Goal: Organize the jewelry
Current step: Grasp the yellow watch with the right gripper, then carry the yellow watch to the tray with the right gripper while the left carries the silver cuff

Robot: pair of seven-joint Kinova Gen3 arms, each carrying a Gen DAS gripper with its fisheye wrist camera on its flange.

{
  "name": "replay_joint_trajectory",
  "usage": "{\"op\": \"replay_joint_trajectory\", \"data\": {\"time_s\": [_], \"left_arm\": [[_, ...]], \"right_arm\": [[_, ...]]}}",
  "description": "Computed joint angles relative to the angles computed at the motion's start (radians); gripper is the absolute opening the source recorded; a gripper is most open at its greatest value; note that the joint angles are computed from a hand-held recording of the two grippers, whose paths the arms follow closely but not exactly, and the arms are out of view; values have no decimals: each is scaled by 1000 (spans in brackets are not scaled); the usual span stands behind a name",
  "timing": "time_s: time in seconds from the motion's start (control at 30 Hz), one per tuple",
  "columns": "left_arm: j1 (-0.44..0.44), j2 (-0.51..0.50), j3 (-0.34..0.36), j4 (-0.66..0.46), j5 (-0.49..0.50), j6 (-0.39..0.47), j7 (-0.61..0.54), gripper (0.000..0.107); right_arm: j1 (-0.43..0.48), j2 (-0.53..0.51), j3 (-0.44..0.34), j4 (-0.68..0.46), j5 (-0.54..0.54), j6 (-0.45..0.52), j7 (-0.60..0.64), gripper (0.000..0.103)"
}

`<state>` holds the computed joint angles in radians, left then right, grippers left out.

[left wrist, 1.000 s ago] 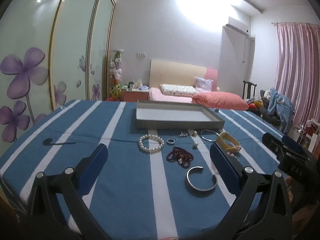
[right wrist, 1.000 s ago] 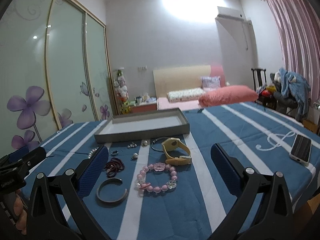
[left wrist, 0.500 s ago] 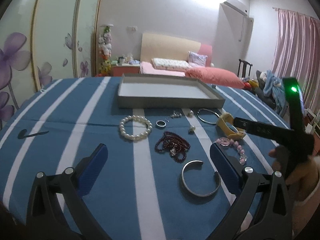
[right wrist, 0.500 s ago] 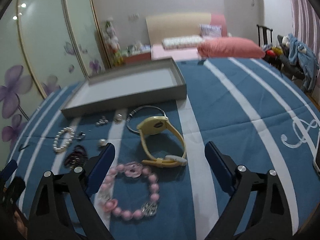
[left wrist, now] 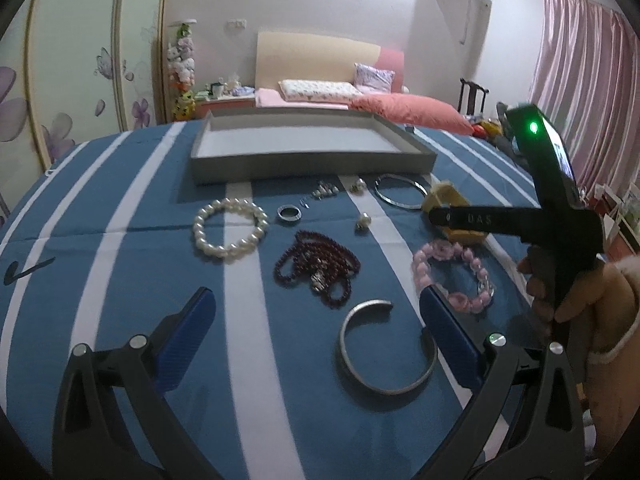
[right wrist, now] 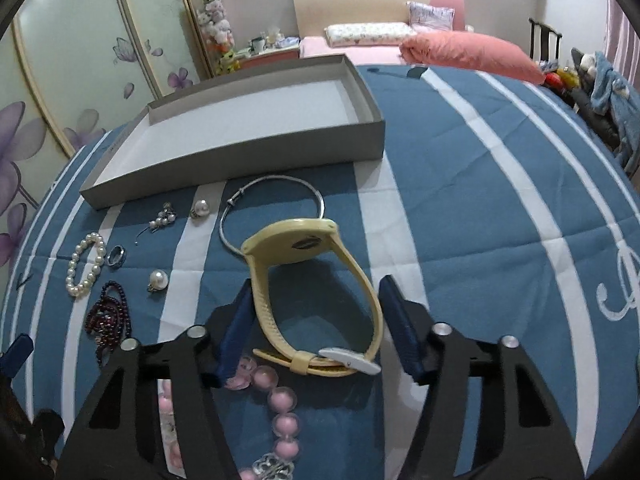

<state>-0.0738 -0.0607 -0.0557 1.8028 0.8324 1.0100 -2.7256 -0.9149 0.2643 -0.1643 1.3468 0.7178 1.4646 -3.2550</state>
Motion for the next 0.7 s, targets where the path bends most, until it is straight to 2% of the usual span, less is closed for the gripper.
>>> {"op": "replay_joint_trajectory", "data": {"time_s": [0.03, 0.13, 0.2, 0.33, 0.7], "left_arm": [[4, 3, 6, -4, -15, 2, 10, 99], [17, 7, 21, -7, -60, 7, 30, 99], [26, 4, 28, -3, -84, 2, 34, 99], [54, 3, 49, -4, -152, -10, 58, 90], [90, 28, 67, -49, -235, 32, 46, 90]], "right_arm": [[-2, -3, 0, 5, 2, -1, -11, 43], [-6, -18, -4, 27, 10, -9, -56, 38], [-11, -20, -9, 30, 16, -3, -71, 38], [-11, -32, -17, 46, 20, -14, -99, 38], [-1, -56, -40, 74, 33, -26, -141, 38]]}}
